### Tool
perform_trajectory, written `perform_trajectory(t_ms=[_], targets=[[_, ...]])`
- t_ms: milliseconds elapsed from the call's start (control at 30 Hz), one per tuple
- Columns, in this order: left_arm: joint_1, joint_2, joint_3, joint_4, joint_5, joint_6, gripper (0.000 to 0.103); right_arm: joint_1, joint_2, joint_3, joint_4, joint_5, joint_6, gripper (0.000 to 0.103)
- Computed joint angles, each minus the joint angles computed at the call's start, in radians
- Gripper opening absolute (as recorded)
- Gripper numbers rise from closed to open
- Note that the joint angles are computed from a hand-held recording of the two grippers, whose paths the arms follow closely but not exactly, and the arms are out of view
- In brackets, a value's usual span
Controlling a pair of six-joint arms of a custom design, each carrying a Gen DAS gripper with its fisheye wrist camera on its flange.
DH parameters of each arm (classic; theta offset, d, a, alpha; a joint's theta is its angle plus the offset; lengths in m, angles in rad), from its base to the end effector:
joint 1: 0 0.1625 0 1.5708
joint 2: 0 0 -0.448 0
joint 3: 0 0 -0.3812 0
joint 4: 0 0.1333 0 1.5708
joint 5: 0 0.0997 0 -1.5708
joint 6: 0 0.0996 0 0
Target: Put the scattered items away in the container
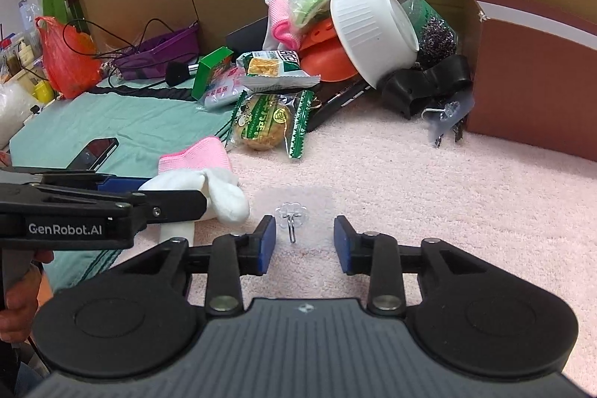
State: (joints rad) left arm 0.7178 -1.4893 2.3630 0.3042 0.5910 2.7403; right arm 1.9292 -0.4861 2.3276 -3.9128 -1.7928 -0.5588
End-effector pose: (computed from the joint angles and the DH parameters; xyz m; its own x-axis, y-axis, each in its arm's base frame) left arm -0.0164 -0.3011 0.2273 -0.8296 -0.0435 -0.5566 0.4039 0.6416 -0.6521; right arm 0.2545 -0.3620 -0.0329 -0.6428 -0.6418 0.4182 -0.7649 0.5677 -0.3045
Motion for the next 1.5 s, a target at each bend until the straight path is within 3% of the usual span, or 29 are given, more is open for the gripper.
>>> perform_trajectory(t_ms=[100,167,367,1000,1100,1167,1500], targets=[[0.002,0.014,-0.003,0.0,-0.003,0.001,0.065,0.001,-0.001,-0.001,0.006,0.002,-0.005,0.03],[0.003,0.024,-0.006,0.006,-0.003,0.005,0.046,0.002,0.001,-0.003,0.008,0.001,-0.011,0.026],[0.002,0.037,-0.011,0.034,-0.014,-0.037,0.022,0.007,0.007,-0.005,0.002,-0.003,-0.037,0.022],[-0.013,0.05,-0.005,0.04,-0.028,-0.06,0.018,0.045,0.058,-0.013,-0.088,-0.047,-0.174,0.023],[-0.008,0.039,-0.007,0.042,-0.02,-0.057,0.017,0.043,0.052,-0.01,-0.082,-0.042,-0.16,0.018],[-0.009,0.035,-0.007,0.044,-0.015,-0.057,0.016,0.04,0.043,-0.008,-0.072,-0.033,-0.148,0.003],[-0.048,0.028,-0.005,0.042,0.021,-0.064,0.012,0.034,0.019,0.012,-0.065,-0.006,-0.132,0.003]])
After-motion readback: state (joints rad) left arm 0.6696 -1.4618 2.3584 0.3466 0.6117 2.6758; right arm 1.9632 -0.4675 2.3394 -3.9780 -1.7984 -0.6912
